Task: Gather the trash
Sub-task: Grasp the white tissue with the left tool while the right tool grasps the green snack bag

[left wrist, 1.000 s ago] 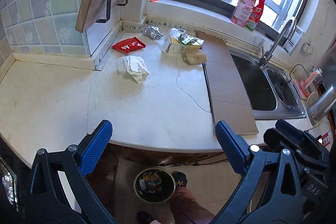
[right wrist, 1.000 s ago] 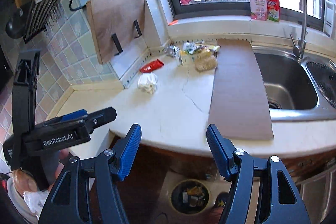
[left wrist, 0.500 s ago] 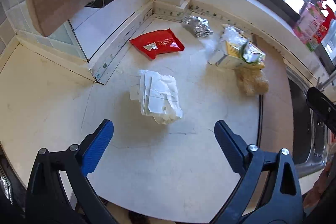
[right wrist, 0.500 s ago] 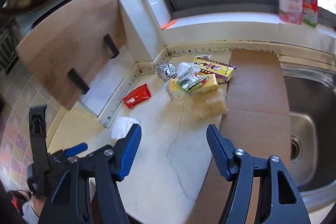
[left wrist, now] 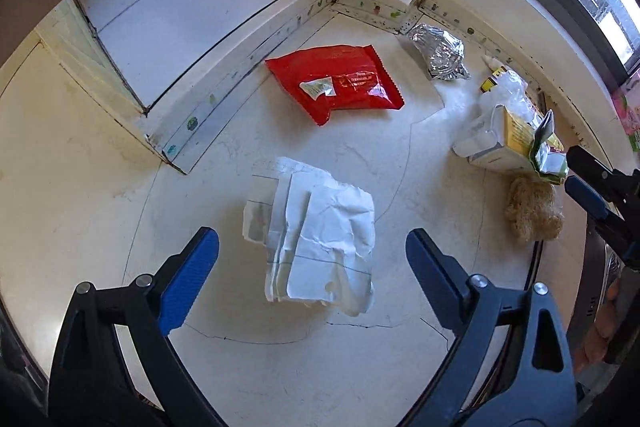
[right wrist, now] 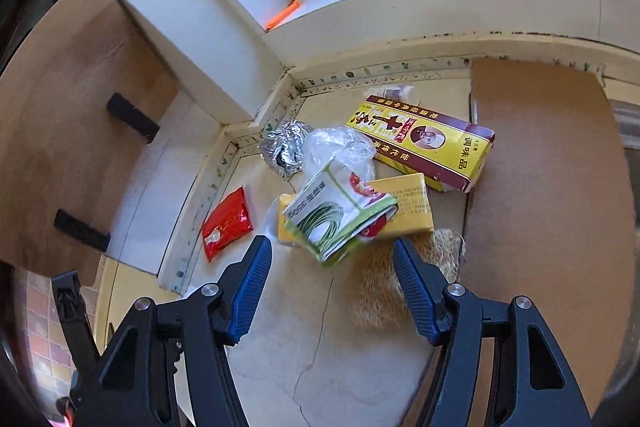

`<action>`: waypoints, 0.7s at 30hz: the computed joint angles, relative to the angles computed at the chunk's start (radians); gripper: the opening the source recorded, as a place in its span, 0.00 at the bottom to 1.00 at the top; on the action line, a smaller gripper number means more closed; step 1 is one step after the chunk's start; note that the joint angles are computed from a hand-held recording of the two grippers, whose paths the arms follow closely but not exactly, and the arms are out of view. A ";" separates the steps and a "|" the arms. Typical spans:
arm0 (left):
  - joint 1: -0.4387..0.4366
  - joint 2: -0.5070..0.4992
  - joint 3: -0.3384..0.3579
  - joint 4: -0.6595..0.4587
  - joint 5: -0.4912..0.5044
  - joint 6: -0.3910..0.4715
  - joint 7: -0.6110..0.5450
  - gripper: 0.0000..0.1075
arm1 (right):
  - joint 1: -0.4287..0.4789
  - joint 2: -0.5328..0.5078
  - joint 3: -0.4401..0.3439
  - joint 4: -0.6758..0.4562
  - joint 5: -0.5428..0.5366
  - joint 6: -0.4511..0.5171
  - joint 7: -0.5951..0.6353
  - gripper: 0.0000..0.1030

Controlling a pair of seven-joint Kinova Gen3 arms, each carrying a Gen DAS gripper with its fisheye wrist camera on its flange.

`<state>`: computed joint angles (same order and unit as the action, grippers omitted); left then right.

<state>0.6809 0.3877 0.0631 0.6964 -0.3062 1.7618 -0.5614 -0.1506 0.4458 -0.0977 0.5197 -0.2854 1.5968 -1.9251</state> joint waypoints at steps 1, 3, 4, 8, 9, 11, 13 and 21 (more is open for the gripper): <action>-0.005 0.007 0.002 -0.005 0.007 0.000 -0.002 0.84 | 0.003 0.002 -0.002 0.009 -0.004 -0.006 0.002 0.57; -0.012 0.010 0.003 -0.006 0.024 -0.004 0.004 0.79 | 0.012 0.014 -0.008 0.018 -0.018 -0.007 0.006 0.44; -0.017 0.008 0.004 0.001 0.034 -0.010 0.010 0.76 | 0.014 0.018 -0.010 0.024 -0.022 -0.009 0.008 0.40; -0.056 -0.019 0.017 0.069 0.094 -0.080 0.042 0.40 | 0.006 0.019 -0.012 0.045 -0.018 -0.019 0.035 0.15; -0.050 -0.026 0.013 0.083 0.089 -0.096 0.054 0.39 | 0.005 0.006 -0.012 0.066 -0.016 -0.034 0.048 0.10; -0.038 -0.019 0.017 0.071 0.065 -0.087 0.051 0.37 | 0.004 0.000 -0.015 0.064 -0.020 -0.020 0.066 0.07; -0.029 -0.014 0.019 0.058 0.054 -0.075 0.046 0.36 | 0.004 -0.011 -0.017 0.069 -0.027 -0.014 0.080 0.06; 0.014 -0.026 0.021 0.028 0.025 -0.056 0.050 0.35 | 0.005 -0.076 -0.019 0.113 -0.053 -0.034 0.116 0.05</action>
<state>0.6948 0.3613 0.0840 0.7243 -0.2809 1.7063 -0.5116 -0.1454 0.3696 -0.1164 0.6331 -0.3382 1.5632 -1.8090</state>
